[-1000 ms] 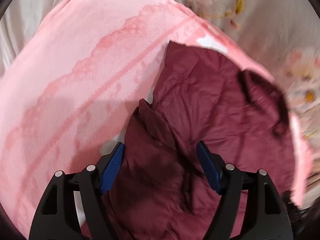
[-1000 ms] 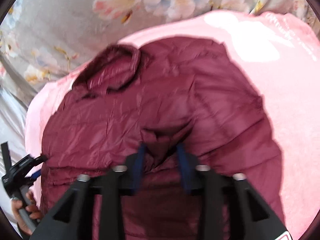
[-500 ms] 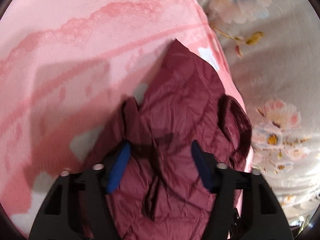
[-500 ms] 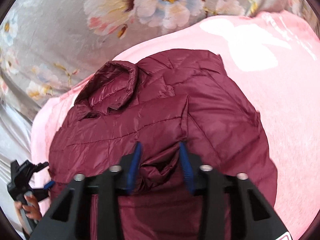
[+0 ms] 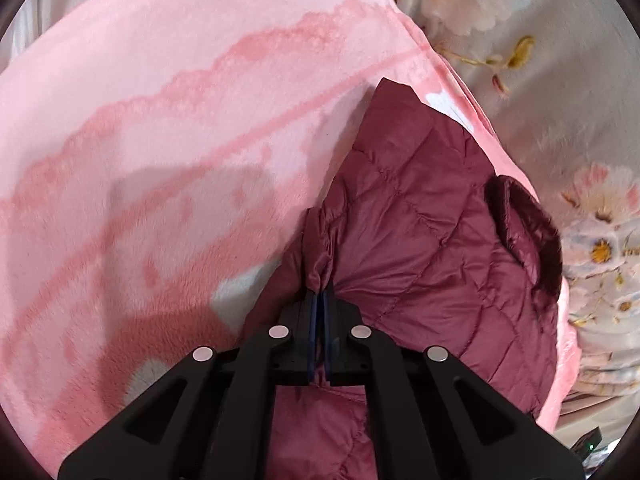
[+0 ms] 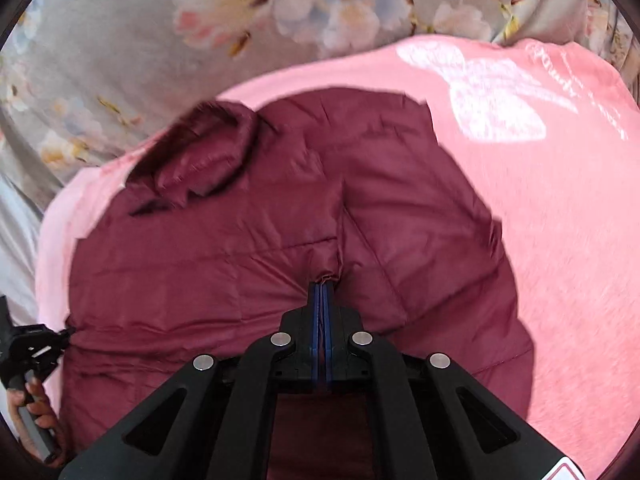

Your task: Fold large clothes

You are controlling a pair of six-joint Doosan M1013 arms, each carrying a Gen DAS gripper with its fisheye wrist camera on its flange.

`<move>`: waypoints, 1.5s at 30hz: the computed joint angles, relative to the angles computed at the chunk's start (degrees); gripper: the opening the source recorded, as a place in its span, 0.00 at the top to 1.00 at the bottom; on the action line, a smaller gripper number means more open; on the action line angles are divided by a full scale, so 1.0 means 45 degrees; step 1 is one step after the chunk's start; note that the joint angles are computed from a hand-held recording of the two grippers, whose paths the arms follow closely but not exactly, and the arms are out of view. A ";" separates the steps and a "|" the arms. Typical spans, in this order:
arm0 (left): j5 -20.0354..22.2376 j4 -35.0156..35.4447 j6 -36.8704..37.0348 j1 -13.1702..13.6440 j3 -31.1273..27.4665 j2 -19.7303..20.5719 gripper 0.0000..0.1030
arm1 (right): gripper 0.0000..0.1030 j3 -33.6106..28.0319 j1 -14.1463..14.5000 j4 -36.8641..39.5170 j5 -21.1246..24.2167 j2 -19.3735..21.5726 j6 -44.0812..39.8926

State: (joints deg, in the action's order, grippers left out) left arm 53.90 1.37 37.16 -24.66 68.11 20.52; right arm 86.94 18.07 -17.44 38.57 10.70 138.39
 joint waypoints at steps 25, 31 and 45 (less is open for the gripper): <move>0.2889 0.4096 0.3548 -0.1736 -0.4242 0.1597 0.56 | 0.79 -0.2226 0.1238 0.0009 0.0115 0.0838 -0.2131; 0.4016 0.3672 0.4607 -0.2044 -0.5256 0.2923 0.56 | 0.80 -0.3062 0.1532 0.0472 0.1473 0.2040 -0.3761; 0.1669 0.4908 0.3672 -0.2293 -0.2442 0.1815 0.45 | 0.91 -0.0708 0.1051 -0.0378 -0.0364 0.0856 -0.1331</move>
State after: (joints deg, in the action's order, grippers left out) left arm 61.41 23.46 53.68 -34.98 57.12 28.69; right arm 83.75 22.80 -19.14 36.93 14.55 132.40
